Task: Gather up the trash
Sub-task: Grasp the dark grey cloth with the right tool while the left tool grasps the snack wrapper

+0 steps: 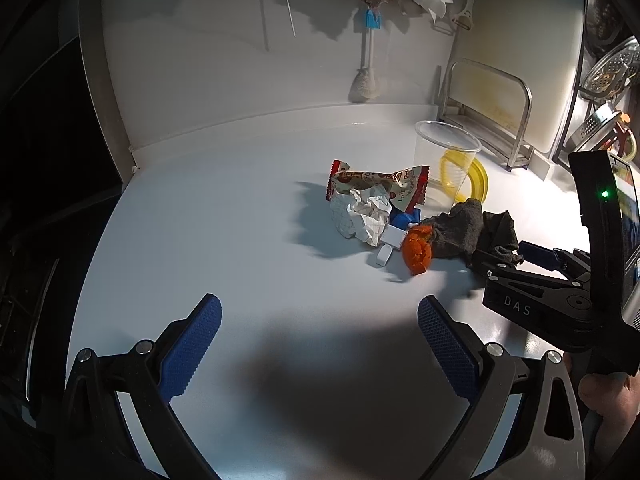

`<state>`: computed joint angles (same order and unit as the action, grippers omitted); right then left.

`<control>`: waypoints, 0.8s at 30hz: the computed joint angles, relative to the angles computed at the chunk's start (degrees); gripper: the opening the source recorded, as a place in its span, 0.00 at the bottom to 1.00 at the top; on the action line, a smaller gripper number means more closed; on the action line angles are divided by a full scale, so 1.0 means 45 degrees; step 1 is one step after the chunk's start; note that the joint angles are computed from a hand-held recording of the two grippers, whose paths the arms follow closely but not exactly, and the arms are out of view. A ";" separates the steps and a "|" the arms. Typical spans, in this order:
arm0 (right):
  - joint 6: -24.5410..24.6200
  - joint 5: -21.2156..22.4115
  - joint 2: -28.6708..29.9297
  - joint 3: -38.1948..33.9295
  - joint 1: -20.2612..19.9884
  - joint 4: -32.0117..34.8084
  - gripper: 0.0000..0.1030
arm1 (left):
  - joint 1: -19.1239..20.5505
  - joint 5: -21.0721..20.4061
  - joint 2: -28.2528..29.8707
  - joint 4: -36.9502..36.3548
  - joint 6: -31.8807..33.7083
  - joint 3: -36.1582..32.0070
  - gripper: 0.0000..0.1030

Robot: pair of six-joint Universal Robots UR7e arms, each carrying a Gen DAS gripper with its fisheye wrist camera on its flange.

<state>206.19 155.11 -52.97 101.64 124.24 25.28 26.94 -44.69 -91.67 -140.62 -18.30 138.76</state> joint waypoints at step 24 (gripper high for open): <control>0.0047 0.0512 -0.2486 0.2404 0.1757 -0.2308 0.25 | -0.0030 0.0158 0.0872 -0.0253 -0.0284 -0.0607 0.94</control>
<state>206.40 157.41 -64.16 112.46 132.14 14.89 26.81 -43.98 -87.74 -141.76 -19.58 136.03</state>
